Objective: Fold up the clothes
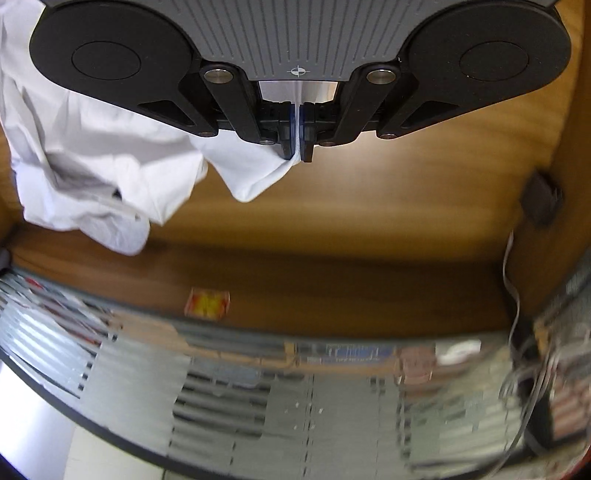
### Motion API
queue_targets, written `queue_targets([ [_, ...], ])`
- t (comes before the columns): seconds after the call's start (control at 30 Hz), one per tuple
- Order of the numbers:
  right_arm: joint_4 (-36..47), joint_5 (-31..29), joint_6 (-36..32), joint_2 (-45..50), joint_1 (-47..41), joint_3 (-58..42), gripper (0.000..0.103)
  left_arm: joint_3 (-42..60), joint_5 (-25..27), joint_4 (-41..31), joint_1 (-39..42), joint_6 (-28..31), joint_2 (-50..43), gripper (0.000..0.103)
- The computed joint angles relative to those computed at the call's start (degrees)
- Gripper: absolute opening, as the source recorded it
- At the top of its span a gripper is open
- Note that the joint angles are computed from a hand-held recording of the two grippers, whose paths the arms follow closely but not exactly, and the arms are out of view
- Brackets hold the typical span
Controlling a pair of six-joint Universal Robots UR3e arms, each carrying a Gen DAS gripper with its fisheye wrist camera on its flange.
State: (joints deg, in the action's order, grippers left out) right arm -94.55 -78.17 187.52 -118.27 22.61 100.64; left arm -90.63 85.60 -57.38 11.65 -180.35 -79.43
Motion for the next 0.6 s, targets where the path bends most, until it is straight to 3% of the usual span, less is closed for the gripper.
queue_targets([
  [0.17,-1.54,-8.19,5.24,-4.37,2.72,4.4,0.044,12.86,2.48,-0.66,-2.49,2.15,-10.58,0.004],
  [0.27,-3.15,-12.84,5.12,-5.99,2.1,6.25,0.063,20.96,3.78,-2.38,-4.61,2.63,-16.61,0.004],
  [0.3,-3.98,-13.91,4.07,-6.77,0.82,7.27,0.065,23.08,4.23,-2.98,-5.35,2.57,-17.99,0.004],
  [0.43,-7.59,-12.8,-0.52,-8.09,-6.29,11.56,0.065,33.51,6.94,-5.95,-8.87,2.24,-25.53,0.004],
  [0.53,-10.04,-13.5,-3.31,-4.57,-8.19,11.8,0.053,45.65,8.83,-12.22,-11.04,1.93,-33.18,0.004],
  [0.6,-10.8,-16.09,-3.59,-1.43,-8.57,10.88,0.024,52.78,9.65,-16.36,-11.83,2.4,-37.63,0.004],
])
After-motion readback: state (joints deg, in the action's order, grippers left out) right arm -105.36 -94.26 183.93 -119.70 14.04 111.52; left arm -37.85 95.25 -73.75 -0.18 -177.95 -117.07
